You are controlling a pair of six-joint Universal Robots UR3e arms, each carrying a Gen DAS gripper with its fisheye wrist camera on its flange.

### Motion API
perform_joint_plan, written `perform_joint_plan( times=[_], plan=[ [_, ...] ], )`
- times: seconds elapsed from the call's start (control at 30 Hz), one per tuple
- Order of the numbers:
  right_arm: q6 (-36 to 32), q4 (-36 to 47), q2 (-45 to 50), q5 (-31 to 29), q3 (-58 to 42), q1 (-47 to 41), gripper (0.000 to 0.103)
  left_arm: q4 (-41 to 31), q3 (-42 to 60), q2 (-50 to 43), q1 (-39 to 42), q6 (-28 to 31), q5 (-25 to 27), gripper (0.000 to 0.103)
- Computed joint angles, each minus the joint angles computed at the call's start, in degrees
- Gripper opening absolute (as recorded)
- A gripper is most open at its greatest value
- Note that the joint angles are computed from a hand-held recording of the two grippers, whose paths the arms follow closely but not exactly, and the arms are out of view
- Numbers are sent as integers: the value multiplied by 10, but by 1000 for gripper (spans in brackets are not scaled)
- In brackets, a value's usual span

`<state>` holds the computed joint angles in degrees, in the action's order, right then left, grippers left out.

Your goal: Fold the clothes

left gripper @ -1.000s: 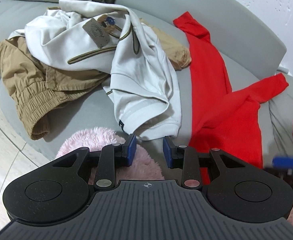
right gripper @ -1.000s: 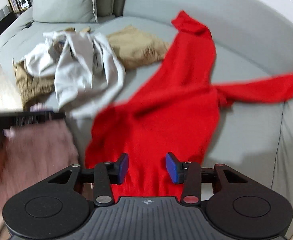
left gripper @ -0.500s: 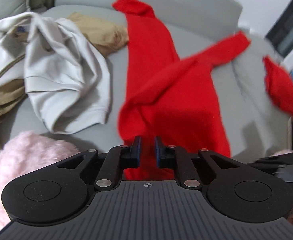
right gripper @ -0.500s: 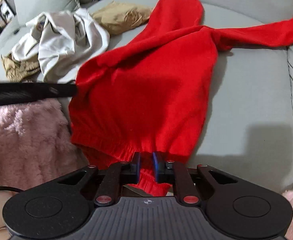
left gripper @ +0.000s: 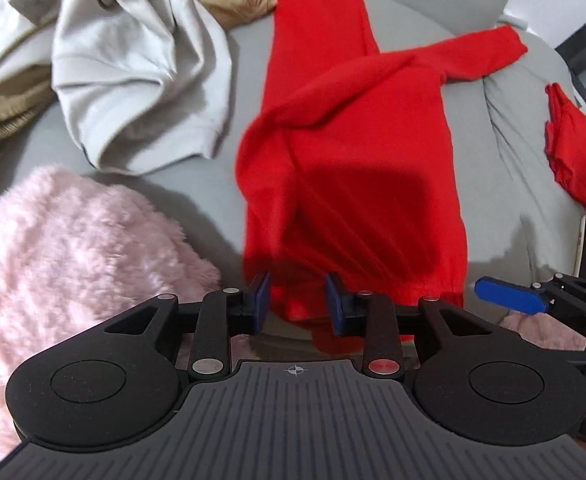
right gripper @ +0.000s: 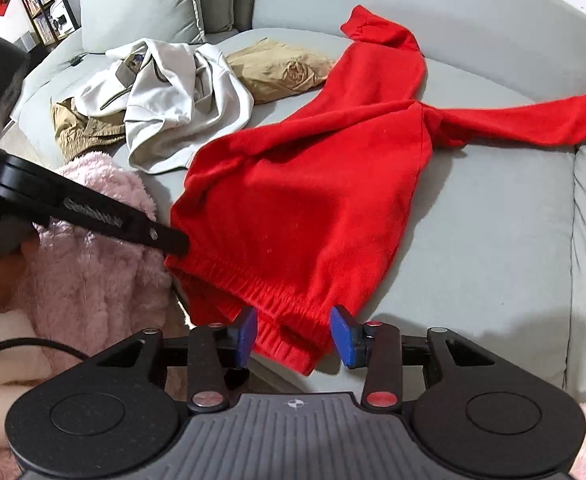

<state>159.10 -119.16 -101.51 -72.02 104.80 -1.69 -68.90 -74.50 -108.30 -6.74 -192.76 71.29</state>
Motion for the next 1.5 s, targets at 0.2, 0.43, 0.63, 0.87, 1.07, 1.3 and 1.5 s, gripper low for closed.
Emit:
perform_joint_plan(
  times=[0.2,0.43,0.63,0.87,1.07,1.3,1.5],
  plan=[
    [7,-6,-17,8,11,-15,42,-54,64,-49,-3,-27,-9,26],
    [-91,17,-23,30,2,-12,49,-67,65,-46,4,-25,-17,23],
    [-209,15,21,-30,-30,50,48,-83,66,-43,-1,-12,-5,36],
    [-248,-32,87,-81,-41,102,38,-66,84,-69,-8,-10,-9,13],
    [-213,38,78,-22,-85,57,11,-75,56,-14,10,-3,-41,7],
    [-217,155,56,31,-123,15,0,-105,64,9,-9,-5,9,7],
    [-153,94,81,-25,-98,58,11,-125,104,-31,-37,11,62,20]
  ],
)
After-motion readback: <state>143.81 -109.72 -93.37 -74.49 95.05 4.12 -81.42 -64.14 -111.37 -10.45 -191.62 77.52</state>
